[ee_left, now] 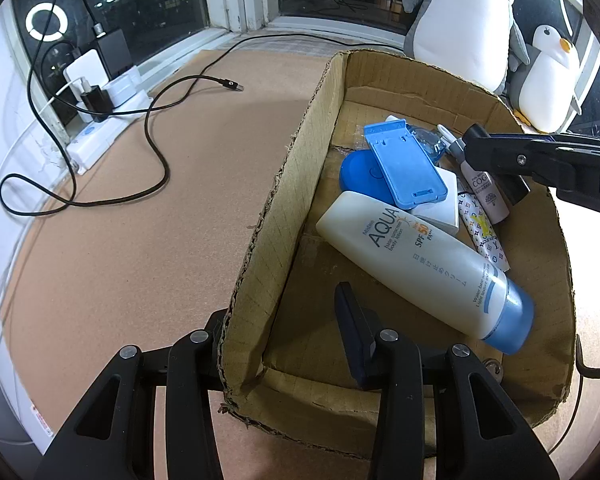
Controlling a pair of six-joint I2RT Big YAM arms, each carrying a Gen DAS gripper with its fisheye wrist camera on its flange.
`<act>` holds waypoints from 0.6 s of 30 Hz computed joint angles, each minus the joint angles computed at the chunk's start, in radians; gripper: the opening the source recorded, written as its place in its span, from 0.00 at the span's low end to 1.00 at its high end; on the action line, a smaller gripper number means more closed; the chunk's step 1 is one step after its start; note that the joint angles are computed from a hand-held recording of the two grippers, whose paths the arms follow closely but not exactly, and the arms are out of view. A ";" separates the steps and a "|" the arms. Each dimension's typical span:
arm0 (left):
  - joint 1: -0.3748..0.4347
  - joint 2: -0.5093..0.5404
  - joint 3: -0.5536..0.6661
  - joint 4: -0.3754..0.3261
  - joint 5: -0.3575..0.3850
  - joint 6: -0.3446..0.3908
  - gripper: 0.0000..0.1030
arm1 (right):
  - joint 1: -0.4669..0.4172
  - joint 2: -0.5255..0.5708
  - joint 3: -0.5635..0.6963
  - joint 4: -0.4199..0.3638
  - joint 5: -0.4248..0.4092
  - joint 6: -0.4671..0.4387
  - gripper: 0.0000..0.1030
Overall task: Organize rigid objects
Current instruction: 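Carry the black cylinder with the right gripper into the box and release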
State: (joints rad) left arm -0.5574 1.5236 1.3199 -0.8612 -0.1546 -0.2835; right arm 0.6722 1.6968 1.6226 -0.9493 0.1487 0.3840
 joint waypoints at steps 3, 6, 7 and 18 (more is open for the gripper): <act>-0.001 -0.001 -0.001 0.000 0.000 0.000 0.39 | 0.001 0.005 0.007 -0.005 0.002 -0.003 0.14; 0.000 0.000 -0.001 0.001 0.000 0.001 0.39 | 0.003 0.006 0.008 -0.004 0.008 -0.006 0.17; 0.000 -0.001 -0.001 0.001 0.000 0.000 0.39 | 0.004 0.006 0.008 -0.003 0.009 -0.007 0.22; -0.001 -0.001 -0.002 0.001 0.000 0.000 0.39 | 0.009 0.000 0.003 -0.001 0.032 -0.021 0.57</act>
